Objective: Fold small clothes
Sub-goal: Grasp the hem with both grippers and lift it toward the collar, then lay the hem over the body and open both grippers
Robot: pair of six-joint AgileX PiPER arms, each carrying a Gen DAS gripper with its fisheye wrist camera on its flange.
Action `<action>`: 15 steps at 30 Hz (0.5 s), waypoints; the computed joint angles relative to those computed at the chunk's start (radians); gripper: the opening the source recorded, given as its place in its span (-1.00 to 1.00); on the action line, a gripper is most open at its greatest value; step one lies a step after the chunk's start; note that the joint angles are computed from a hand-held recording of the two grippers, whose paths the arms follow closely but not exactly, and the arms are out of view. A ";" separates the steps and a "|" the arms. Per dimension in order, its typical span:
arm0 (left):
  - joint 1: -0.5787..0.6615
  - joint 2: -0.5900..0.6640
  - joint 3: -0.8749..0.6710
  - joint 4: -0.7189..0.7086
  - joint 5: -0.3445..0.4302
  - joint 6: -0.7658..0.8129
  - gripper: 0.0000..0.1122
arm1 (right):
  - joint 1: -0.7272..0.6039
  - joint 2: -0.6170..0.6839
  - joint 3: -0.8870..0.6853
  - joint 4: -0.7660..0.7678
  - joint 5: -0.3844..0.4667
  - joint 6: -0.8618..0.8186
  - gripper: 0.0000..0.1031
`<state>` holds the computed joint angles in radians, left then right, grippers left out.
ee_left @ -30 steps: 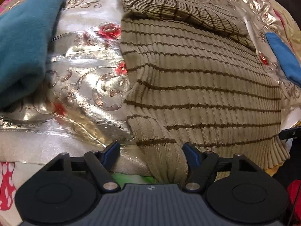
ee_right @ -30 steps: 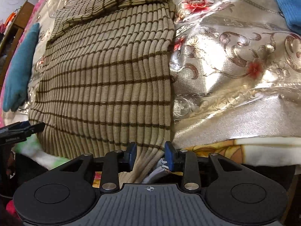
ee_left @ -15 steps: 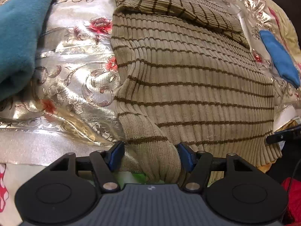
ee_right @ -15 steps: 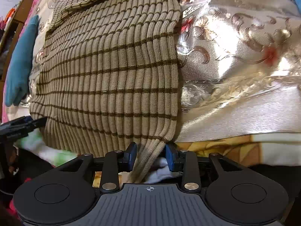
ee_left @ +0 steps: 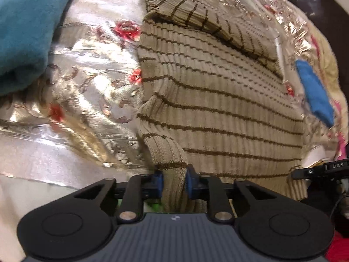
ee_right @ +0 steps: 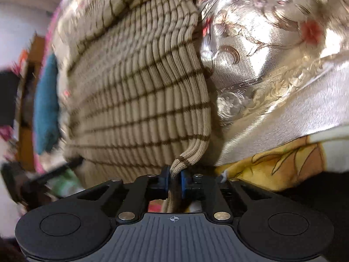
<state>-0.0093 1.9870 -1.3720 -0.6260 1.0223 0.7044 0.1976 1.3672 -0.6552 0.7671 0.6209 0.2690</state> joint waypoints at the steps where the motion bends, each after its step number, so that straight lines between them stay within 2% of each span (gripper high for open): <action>1: 0.005 0.007 -0.007 -0.021 0.015 0.007 -0.61 | -0.009 -0.018 0.022 0.046 -0.022 -0.027 -0.83; 6: 0.011 0.031 -0.046 -0.092 0.065 0.006 -0.63 | -0.059 -0.100 0.072 0.114 -0.073 -0.065 -0.85; 10: 0.028 0.080 -0.119 -0.203 0.131 -0.004 -0.64 | -0.088 -0.135 0.082 0.220 -0.119 -0.152 -0.85; 13: 0.042 0.128 -0.205 -0.293 0.149 -0.028 -0.65 | -0.132 -0.121 0.051 0.326 -0.147 -0.276 -0.85; 15: 0.040 0.169 -0.275 -0.355 0.127 -0.043 -0.66 | -0.152 -0.081 0.021 0.466 -0.188 -0.410 -0.85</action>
<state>0.0307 2.1563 -1.6469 -0.9811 1.1494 0.6611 0.0452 1.2864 -0.6340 1.2327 0.4325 -0.1409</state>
